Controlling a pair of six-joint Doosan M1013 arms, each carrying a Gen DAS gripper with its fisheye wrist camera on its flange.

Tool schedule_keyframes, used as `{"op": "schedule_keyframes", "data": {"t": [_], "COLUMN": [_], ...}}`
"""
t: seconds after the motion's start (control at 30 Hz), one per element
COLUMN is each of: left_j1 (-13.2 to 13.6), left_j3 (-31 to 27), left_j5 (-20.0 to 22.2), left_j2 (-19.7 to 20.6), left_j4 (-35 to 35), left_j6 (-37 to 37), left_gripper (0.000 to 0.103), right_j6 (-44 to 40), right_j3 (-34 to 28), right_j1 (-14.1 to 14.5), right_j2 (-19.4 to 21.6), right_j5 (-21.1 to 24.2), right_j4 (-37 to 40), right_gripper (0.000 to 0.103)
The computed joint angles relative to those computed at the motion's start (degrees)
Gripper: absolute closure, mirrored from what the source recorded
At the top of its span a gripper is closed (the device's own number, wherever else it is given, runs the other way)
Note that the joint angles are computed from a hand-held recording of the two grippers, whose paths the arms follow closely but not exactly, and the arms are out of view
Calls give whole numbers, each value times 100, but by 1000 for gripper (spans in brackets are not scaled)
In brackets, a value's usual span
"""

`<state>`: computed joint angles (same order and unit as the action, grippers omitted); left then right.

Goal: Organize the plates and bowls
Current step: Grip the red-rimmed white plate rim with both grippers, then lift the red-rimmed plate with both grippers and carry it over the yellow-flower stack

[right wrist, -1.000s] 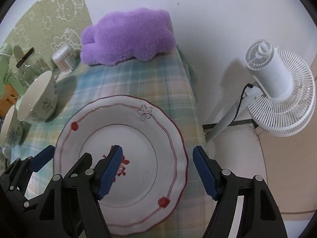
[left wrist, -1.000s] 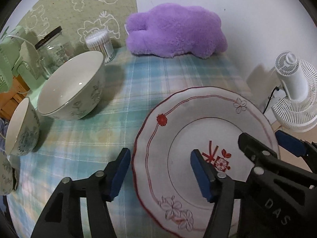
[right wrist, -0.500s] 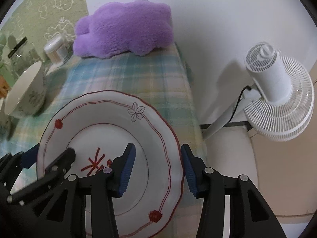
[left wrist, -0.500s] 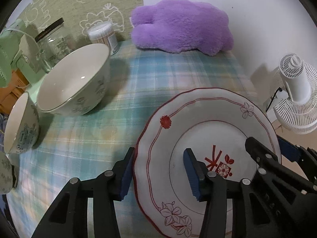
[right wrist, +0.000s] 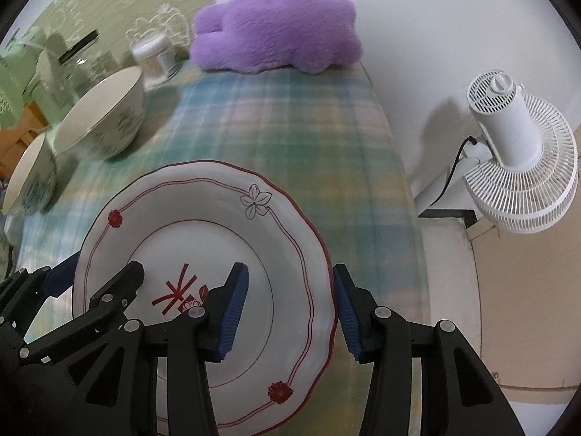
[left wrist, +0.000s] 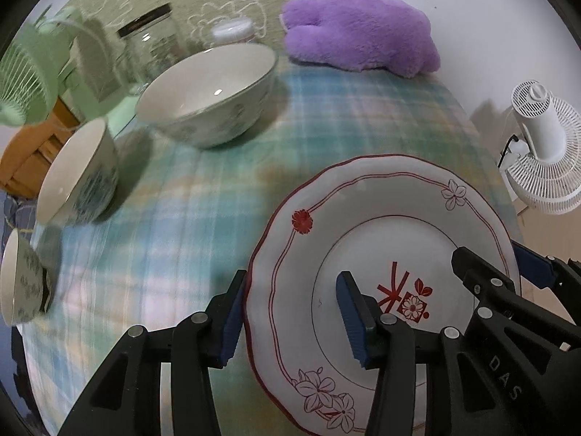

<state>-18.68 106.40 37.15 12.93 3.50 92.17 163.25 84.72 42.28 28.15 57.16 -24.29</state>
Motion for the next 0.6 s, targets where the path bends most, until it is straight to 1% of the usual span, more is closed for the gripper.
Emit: {"op": "schedule_keyframes", "data": {"t": [0.07, 0.13, 0.17, 0.23, 0.37, 0.4, 0.5, 0.57, 0.6], "left_j1": [54, 140, 166, 178, 213, 222, 221, 255, 257], "left_j3": [74, 95, 120, 141, 169, 174, 184, 151, 150], "left_j5": [2, 88, 25, 5, -93, -109, -92, -19, -27], "left_j2": [-49, -47, -55, -60, -62, -60, -68, -53, -54], "left_j4": [-32, -235, -315, -335, -528, -571, -366, -497, -556], "left_j6": [39, 175, 264, 292, 408, 435, 187, 213, 273], "left_gripper": [54, 54, 54, 54, 51, 49, 39, 39, 44], "right_j6": [-19, -89, -108, -80, -91, -123, -133, -96, -74], "right_j3": [-50, -90, -102, -165, -191, -200, -163, -153, -171], "right_j1": [50, 91, 108, 179, 182, 180, 150, 152, 159], "right_j2": [36, 70, 86, 129, 163, 179, 173, 172, 185], "right_j5": [62, 99, 110, 224, 294, 327, 279, 269, 298], "right_j4": [42, 83, 100, -135, -145, -130, -13, -51, -70], "right_gripper": [52, 52, 52, 52, 50, 50, 50, 50, 50]}}
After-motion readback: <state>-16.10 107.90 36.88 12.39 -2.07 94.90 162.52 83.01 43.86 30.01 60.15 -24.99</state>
